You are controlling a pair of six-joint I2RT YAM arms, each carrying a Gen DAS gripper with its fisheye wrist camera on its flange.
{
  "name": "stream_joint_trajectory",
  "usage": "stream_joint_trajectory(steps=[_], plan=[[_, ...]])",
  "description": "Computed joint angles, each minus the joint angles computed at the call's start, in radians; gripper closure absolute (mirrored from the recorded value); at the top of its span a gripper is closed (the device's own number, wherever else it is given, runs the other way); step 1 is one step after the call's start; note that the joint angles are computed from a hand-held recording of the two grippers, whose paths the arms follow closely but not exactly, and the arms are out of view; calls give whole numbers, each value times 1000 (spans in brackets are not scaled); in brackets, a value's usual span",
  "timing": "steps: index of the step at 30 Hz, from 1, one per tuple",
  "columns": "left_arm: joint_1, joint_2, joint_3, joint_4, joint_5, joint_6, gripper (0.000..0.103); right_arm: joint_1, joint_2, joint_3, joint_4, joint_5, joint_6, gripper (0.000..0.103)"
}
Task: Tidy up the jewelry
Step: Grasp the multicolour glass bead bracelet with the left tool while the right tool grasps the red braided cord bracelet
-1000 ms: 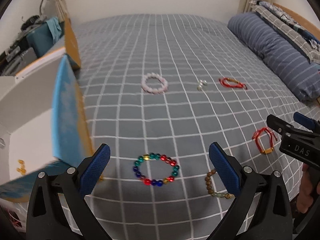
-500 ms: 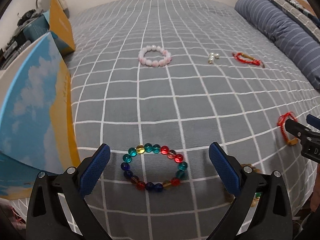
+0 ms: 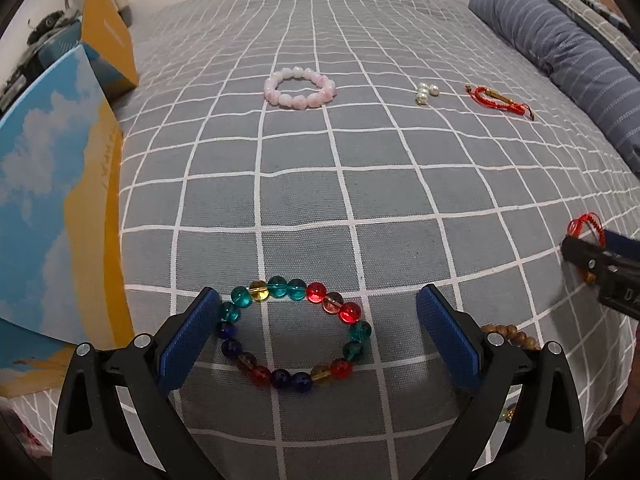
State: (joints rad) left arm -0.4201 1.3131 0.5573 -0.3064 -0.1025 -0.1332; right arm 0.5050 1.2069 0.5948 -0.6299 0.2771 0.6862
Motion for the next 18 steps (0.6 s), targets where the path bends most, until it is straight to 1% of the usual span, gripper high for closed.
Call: stream_joint_trajectory(steps=[1, 2, 3, 4, 5, 6, 8, 9, 11, 12, 13, 14, 15, 16, 18], plan=[[1, 1, 1, -2, 3, -1, 8, 0, 0, 1, -1, 0, 0, 30], [1, 3, 4, -6, 9, 0, 12, 0, 2, 2, -3, 1, 0, 32], [3, 7, 11, -18, 20, 5, 14, 1, 1, 4, -4, 0, -1, 36], [2, 8, 15, -27, 27, 9, 20, -3, 2, 6, -6, -3, -4, 40], [3, 5, 17, -32, 35, 13, 26, -4, 2, 7, -7, -3, -5, 41], [3, 2, 19, -37, 41, 15, 30, -5, 3, 8, -8, -3, -6, 45], [4, -2, 23, -50, 56, 17, 43, -5, 5, 9, -6, -3, -6, 50], [4, -2, 25, -55, 60, 20, 47, -5, 6, 10, -6, -3, -7, 53], [3, -6, 27, -61, 62, 26, 61, -5, 3, 8, -6, -2, -9, 59], [4, -8, 26, -62, 65, 30, 64, -7, 3, 8, -5, -2, -8, 64], [3, -8, 28, -66, 72, 32, 70, -7, 1, 6, -6, -2, -7, 68], [6, -11, 28, -68, 75, 38, 78, -9, 0, 6, -6, -1, -5, 70], [8, -14, 26, -69, 77, 41, 82, -11, -1, 6, -6, 1, -3, 74], [10, -17, 25, -71, 83, 43, 85, -13, -3, 5, -9, 3, -3, 81], [12, -22, 22, -69, 85, 47, 85, -10, -11, 4, -15, 8, 5, 87]])
